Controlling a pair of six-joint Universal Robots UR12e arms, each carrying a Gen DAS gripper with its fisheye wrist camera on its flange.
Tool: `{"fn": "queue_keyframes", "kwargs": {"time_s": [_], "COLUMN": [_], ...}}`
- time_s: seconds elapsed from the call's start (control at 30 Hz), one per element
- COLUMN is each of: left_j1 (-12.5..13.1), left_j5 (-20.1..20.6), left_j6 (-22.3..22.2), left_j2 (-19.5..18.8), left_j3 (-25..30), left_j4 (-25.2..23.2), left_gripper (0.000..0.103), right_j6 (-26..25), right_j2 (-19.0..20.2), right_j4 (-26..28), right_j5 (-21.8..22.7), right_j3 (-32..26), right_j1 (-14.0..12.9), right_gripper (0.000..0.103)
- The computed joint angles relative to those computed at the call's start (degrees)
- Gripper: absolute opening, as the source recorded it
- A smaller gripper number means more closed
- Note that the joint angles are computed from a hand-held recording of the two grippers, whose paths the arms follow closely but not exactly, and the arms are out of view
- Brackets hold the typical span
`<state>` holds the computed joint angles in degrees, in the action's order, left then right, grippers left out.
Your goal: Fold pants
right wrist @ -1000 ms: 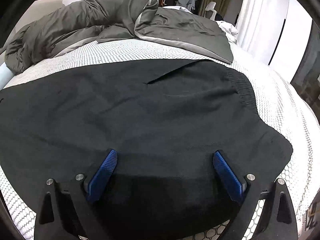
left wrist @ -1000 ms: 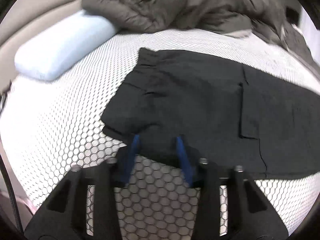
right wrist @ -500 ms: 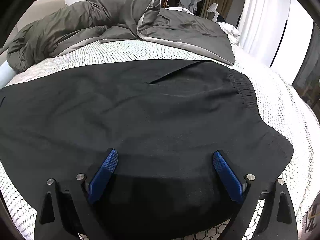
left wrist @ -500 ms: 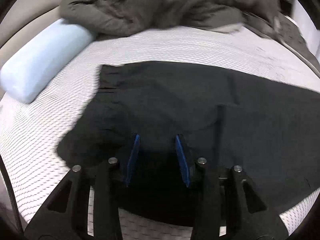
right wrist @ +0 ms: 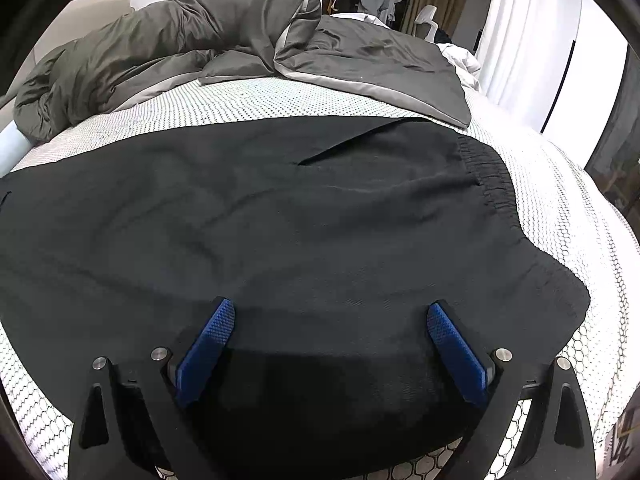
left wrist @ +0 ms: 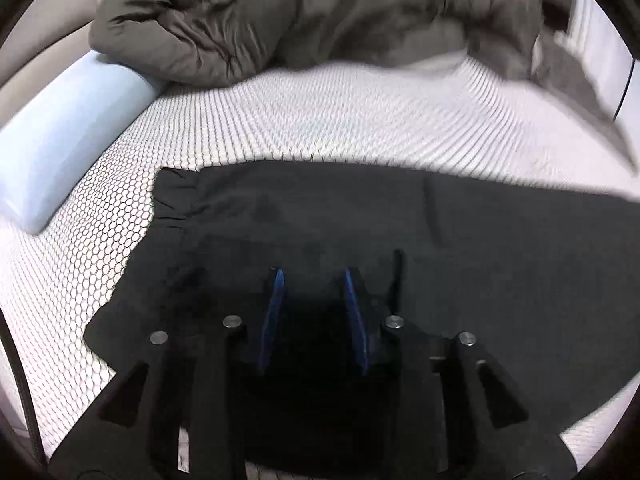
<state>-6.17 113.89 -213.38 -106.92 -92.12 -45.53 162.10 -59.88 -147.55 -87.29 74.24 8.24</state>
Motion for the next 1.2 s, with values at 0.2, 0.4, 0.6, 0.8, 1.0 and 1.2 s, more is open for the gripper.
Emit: {"fn": "queue_keyframes", "kwargs": {"time_s": [0.2, 0.4, 0.6, 0.8, 1.0, 1.2], "left_j1": [1.9, 0.9, 0.8, -1.0, -6.9, -14.1], "left_j5": [4.5, 3.7, 5.2, 8.5, 7.2, -1.8], "left_j6": [-11.0, -10.0, -11.3, -13.8, -7.7, 4.1], "left_j2": [1.4, 2.5, 0.4, -0.5, -0.2, -7.3], "left_j3": [-1.9, -3.4, 0.1, 2.0, 3.0, 10.7], "left_j4": [-2.7, 2.2, -3.5, -4.4, 3.9, 9.4], "left_gripper": [0.01, 0.016, 0.028, 0.027, 0.085, 0.097], "right_j6": [-0.1, 0.1, 0.0, 0.2, -1.0, -8.5], "right_j2": [-0.1, -0.3, -0.4, -0.4, -1.7, -3.4], "right_j4": [0.0, -0.2, -0.4, -0.1, -3.6, -2.0], "right_j5": [0.1, 0.4, 0.9, 1.8, 5.0, 14.5], "right_j3": [0.1, 0.6, 0.8, 0.7, 2.2, 4.0], "right_j1": [0.0, -0.1, -0.2, -0.5, -0.5, 0.1], "right_gripper": [0.099, 0.1, 0.1, 0.1, 0.1, 0.1]}}
